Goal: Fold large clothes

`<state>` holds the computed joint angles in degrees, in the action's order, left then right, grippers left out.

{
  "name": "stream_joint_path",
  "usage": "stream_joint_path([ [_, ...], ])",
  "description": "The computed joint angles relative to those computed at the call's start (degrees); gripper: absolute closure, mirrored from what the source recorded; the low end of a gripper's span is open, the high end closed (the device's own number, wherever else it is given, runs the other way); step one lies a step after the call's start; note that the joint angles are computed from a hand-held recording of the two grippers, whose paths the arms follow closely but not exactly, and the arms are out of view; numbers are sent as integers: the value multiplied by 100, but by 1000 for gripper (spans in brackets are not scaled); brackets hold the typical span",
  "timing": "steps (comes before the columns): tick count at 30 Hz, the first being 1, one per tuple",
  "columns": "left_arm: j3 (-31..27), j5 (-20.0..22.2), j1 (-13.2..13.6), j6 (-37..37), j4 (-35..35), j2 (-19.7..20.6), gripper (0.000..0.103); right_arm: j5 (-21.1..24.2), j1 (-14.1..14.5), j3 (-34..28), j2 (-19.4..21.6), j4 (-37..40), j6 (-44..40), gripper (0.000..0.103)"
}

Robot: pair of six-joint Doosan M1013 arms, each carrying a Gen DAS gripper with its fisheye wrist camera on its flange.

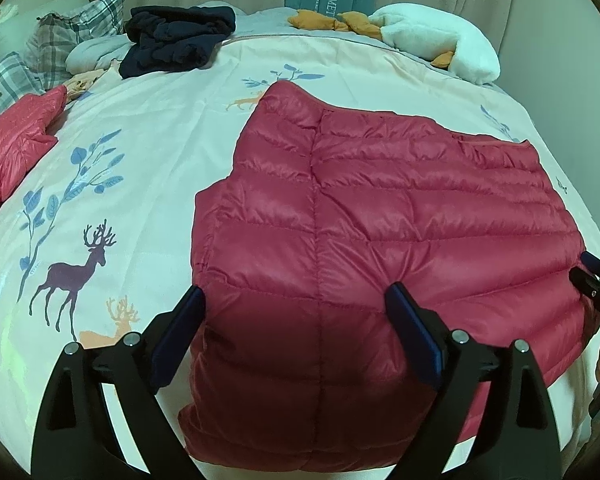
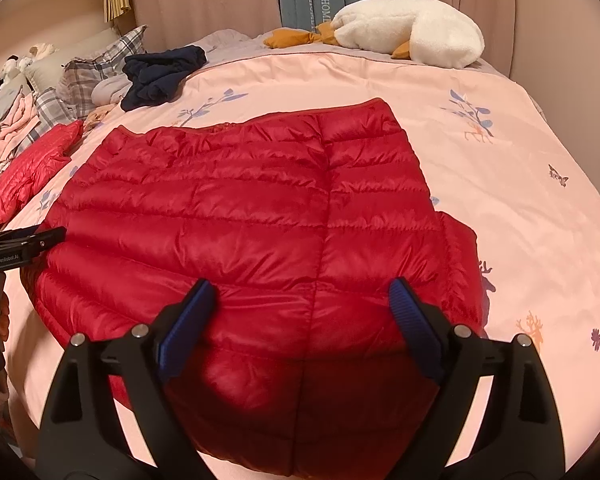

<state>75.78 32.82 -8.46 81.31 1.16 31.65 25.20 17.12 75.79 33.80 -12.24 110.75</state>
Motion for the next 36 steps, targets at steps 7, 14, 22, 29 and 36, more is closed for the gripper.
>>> stream_joint_path([
  [7, 9, 1, -9, -10, 14, 0, 10, -11, -4, 9, 11, 55, -19, 12],
  [14, -12, 36, -3, -3, -6, 17, 9, -6, -5, 6, 10, 63, -26, 12],
  [22, -2, 34, -1, -4, -21, 18, 9, -3, -5, 1, 26, 67, -30, 11],
  [29, 2, 29, -2, -9, -9, 16, 9, -5, -7, 1, 28, 81, -41, 11],
  [36, 8, 33, 3, 10, -31, 17, 9, -6, -6, 0, 30, 85, -40, 11],
])
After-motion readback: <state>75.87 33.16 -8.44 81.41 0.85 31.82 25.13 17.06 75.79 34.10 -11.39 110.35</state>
